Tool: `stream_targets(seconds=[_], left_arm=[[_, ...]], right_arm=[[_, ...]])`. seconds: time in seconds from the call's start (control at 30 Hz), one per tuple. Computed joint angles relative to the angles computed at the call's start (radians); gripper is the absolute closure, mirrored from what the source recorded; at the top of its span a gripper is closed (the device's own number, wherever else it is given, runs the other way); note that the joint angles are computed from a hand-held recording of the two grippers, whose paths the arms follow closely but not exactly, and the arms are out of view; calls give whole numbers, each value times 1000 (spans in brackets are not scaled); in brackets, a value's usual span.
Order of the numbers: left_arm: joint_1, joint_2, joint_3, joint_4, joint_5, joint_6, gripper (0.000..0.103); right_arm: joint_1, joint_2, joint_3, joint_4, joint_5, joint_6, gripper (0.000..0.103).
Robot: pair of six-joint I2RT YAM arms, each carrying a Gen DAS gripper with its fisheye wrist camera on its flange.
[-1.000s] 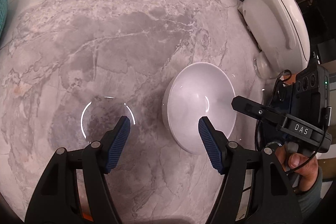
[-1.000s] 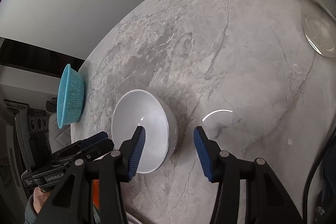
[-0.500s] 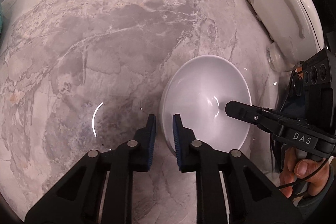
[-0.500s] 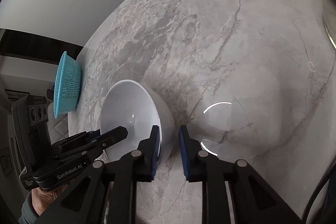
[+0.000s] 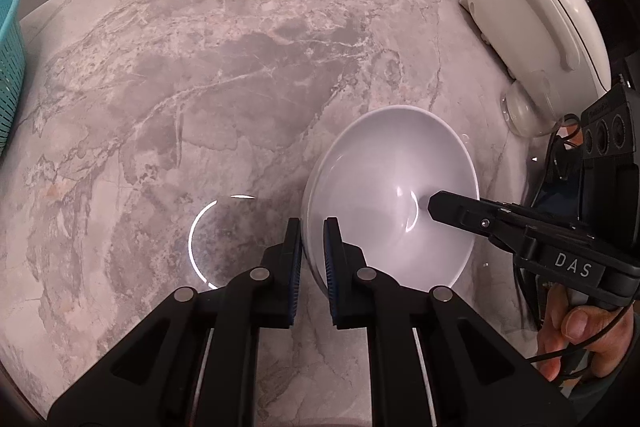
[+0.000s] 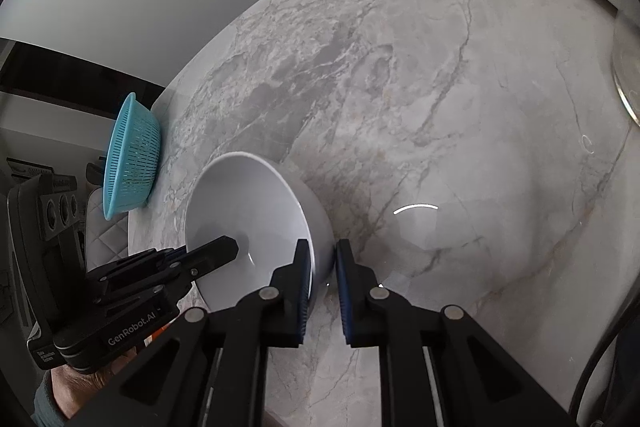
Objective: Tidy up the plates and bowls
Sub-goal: 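Carry the small white bowl with both grippers over the patterned bowl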
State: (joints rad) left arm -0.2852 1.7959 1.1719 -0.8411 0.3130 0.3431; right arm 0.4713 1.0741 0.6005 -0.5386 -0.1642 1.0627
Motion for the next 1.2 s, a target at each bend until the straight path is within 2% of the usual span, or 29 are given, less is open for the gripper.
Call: stream_targets(seconds=[0.17,0.33,0.5,0.67,0.83,0.97,1.2], left_arm=[[74,-93,-11,-75,20,49,94],[209,-191,-14,-176,42,135,94],[406,-256,3,-294,68,276,94],[652,-276,53,-423,83,474,94],[938,-215,157,-543,79,697,94],[1163,-110,275,-623,54,846,94],[1431,109,487,-682,-11,986,94]], right_arm=[[73,0,67,-44,45,28,88],[211,52,170,-73,115,80,88],[359,152,272,-58,170,144,88],[470,274,388,-37,187,167,88],[569,424,539,-21,185,167,88],[632,565,687,-14,163,150,88],[721,842,1002,-70,100,101,88]])
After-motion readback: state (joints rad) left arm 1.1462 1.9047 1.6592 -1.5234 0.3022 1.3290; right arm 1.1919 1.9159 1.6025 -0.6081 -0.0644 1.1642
